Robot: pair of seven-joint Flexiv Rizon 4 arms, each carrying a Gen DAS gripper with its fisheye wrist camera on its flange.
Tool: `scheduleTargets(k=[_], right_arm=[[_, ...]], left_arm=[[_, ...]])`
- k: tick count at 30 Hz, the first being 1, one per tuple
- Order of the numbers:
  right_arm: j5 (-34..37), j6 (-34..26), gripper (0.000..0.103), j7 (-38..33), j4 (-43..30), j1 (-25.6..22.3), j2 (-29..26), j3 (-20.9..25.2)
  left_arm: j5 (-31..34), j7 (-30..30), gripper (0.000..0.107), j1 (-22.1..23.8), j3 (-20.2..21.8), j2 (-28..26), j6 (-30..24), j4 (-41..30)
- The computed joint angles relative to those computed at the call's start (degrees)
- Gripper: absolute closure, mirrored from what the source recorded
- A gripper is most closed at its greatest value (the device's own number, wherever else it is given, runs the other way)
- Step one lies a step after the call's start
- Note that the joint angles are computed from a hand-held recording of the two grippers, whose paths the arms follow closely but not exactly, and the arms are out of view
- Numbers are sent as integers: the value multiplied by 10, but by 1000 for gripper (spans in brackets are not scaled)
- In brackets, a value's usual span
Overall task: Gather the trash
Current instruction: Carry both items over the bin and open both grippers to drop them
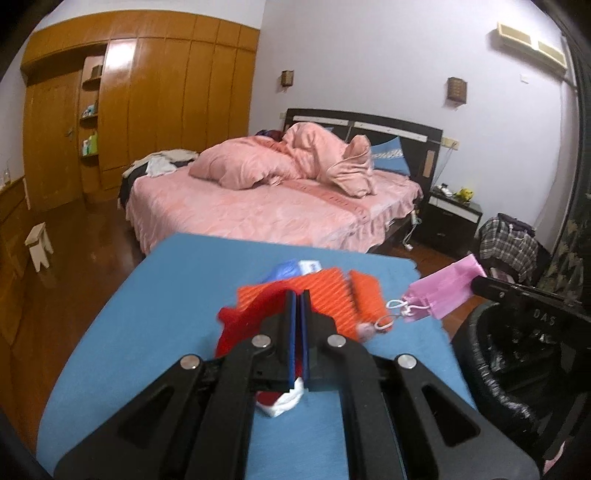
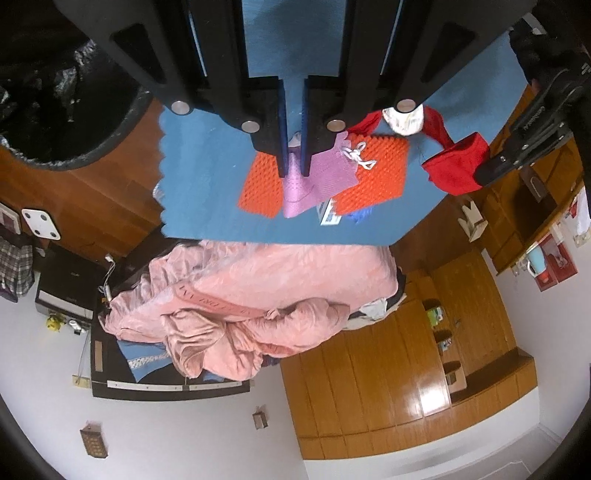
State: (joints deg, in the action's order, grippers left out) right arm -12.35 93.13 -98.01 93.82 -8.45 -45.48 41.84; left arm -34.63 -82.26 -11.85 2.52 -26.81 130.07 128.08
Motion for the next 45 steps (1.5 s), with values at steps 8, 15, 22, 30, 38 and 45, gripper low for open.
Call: scheduleTargets(k=[8, 15, 22, 30, 38, 45], right_arm=[[0, 19, 96, 3, 13, -45, 15, 14], [-9, 49, 96, 40, 36, -78, 43, -23], [-25, 76, 96, 103, 53, -73, 67, -110], [-33, 99, 89, 174, 75, -43, 86, -223], [-10, 124, 31, 229, 105, 29, 102, -341], [-45, 140, 6, 246, 105, 19, 93, -310]], left_arm=[[67, -15, 105, 4, -30, -1, -6, -52], [147, -44, 105, 9, -66, -31, -34, -123], [236, -67, 105, 22, -115, -79, -86, -216], [328, -73, 101, 48, -188, -140, -153, -315], [297, -74, 49, 19, -148, -149, -173, -310], [180, -56, 23, -65, -15, -116, -140, -232]])
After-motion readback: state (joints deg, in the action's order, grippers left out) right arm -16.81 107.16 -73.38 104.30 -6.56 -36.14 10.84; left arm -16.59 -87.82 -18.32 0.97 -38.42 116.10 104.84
